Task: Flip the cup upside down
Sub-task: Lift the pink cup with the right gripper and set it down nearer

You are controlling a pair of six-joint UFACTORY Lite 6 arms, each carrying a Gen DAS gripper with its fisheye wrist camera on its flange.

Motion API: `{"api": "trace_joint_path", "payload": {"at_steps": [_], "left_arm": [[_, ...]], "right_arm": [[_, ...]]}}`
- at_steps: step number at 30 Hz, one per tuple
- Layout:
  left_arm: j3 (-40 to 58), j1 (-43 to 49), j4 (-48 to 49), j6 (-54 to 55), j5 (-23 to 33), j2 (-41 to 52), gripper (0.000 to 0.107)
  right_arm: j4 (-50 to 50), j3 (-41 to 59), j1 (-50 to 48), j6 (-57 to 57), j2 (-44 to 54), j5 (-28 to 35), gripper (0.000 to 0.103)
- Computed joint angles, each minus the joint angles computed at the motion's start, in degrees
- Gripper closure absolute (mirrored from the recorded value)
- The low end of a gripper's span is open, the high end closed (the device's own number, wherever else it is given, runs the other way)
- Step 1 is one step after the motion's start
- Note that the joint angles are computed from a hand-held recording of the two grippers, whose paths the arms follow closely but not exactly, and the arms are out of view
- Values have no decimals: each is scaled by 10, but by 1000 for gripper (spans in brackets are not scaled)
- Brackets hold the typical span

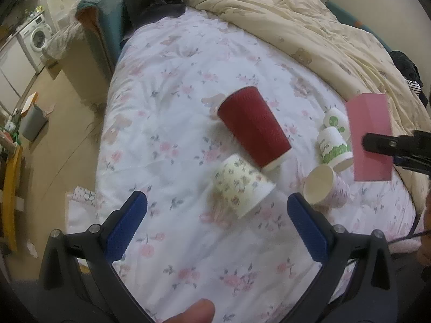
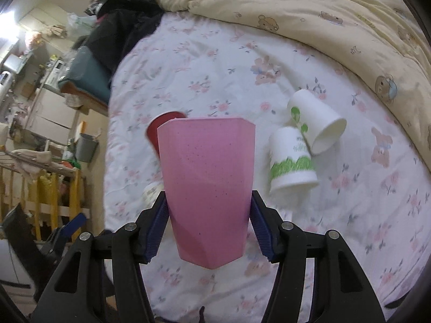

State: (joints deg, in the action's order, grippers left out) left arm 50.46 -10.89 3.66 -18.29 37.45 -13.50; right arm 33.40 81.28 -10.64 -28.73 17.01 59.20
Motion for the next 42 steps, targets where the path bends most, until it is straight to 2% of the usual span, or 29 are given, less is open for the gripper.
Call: {"api": "trace_joint_path", "payload": {"at_steps": [10, 16, 23, 27, 32, 36, 39, 41, 42], "left_arm": [[-135, 5, 3, -20, 49, -172, 4], [-190, -1, 12, -48, 74, -236, 4], [-203, 2, 48, -90, 67, -229, 4], [-204, 23, 18, -62, 53, -216, 4], [-197, -27, 68, -130, 44, -192, 4], [-195, -52, 81, -152, 41, -181, 4], [-195, -68, 90, -164, 40, -173, 4], [-195, -75, 95, -170, 41, -174, 4], [-196, -79, 101, -180, 41, -175, 4]], "right_arm": [[56, -221, -31, -67, -189, 35, 42], [60, -355, -4, -78, -260, 13, 42], [74, -433, 38, -94, -214, -56, 42], [87, -439, 57, -114, -159, -100, 42], [121, -439, 56, -146, -96, -134, 42], [119, -439, 52, -153, -98, -142, 40], [124, -443, 50, -153, -92, -141, 35], [123, -444, 51, -150, -93, -147, 17], [124, -445, 51, -151, -98, -151, 13]]}}
